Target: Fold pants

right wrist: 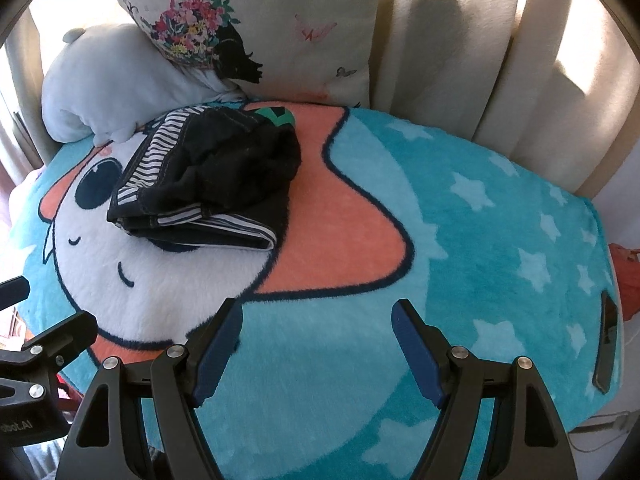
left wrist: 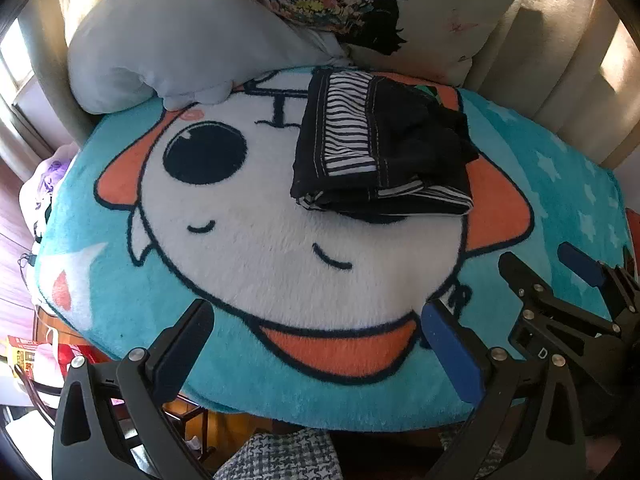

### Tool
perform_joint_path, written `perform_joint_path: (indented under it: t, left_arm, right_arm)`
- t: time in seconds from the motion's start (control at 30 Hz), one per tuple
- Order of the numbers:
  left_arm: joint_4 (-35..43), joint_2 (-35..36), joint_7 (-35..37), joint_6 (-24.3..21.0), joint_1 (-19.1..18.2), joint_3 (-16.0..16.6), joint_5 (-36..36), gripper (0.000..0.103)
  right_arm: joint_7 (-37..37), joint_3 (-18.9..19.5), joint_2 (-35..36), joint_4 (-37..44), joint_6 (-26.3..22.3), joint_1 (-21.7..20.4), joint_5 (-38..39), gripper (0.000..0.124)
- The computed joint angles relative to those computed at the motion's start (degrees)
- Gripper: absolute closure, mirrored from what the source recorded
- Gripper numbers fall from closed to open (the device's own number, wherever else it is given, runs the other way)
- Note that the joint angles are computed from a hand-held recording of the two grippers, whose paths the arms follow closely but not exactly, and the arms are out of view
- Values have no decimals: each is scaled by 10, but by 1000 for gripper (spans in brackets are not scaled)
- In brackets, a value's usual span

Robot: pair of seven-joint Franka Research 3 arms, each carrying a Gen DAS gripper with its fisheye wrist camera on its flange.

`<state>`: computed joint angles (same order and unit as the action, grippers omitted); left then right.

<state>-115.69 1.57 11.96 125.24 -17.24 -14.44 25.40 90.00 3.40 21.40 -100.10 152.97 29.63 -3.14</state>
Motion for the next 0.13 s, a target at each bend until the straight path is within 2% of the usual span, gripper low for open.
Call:
perform_joint_path:
  t: [0.13]
  left_arm:
    - [-2,4,11,8,6,5,-12,0]
  right_arm:
    - [2,-1,19,26,-16,2,1,43]
